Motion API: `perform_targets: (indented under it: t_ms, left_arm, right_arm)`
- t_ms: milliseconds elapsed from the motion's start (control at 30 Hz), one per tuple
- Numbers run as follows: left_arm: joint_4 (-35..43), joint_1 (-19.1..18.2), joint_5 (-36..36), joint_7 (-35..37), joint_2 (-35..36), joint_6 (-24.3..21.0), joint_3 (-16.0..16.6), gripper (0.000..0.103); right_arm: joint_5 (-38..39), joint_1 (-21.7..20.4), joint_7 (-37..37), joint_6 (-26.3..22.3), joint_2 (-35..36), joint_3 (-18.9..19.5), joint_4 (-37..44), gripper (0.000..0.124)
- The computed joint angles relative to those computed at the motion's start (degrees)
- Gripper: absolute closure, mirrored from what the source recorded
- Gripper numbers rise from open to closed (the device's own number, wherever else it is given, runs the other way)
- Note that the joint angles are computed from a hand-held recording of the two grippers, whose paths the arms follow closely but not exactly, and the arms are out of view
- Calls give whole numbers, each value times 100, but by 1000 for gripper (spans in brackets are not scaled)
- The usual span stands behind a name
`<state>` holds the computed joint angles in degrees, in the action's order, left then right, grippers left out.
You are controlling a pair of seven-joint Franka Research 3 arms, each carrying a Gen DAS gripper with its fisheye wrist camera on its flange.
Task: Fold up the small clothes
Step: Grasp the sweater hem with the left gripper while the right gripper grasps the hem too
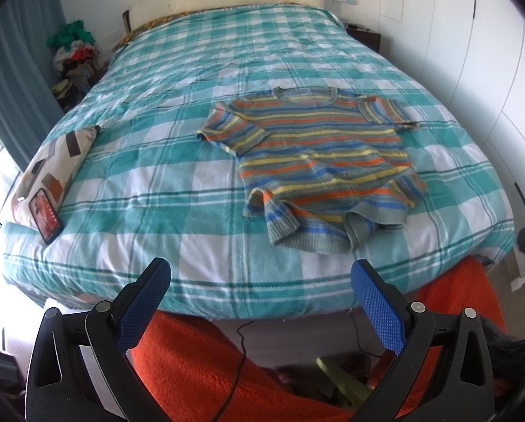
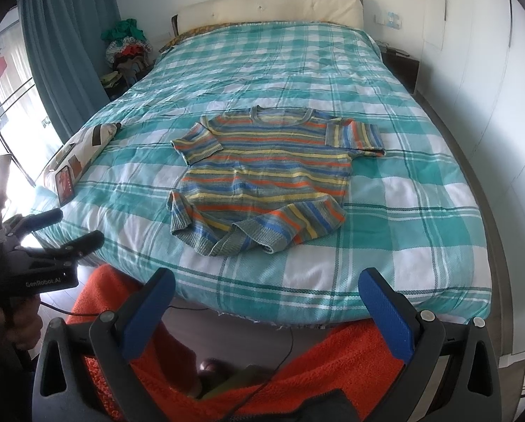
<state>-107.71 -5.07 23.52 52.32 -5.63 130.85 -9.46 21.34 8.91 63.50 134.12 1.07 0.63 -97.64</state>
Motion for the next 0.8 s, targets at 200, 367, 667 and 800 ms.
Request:
perform_targets:
  t_ms: [200,367,667,800]
  left_arm:
    - [-508,223,-2247,1526,487,1234,433,1]
    - [-100,451,-2901,1832,1315,1661,289,2]
    - [571,776,-2929,2118,1960,1469,-20,99]
    - [-274,1013,-4087,3137,1030,1629,-86,99]
  right_arm:
    - [971,-357,-664,-703,1165,-38,739,21]
    - [2614,-978,150,-2261,2684,339,2007,23]
    - [2181,-878,758,-2149,3544,572,3173,118]
    - [1616,-983,68,-2333,2843,428,2906,118]
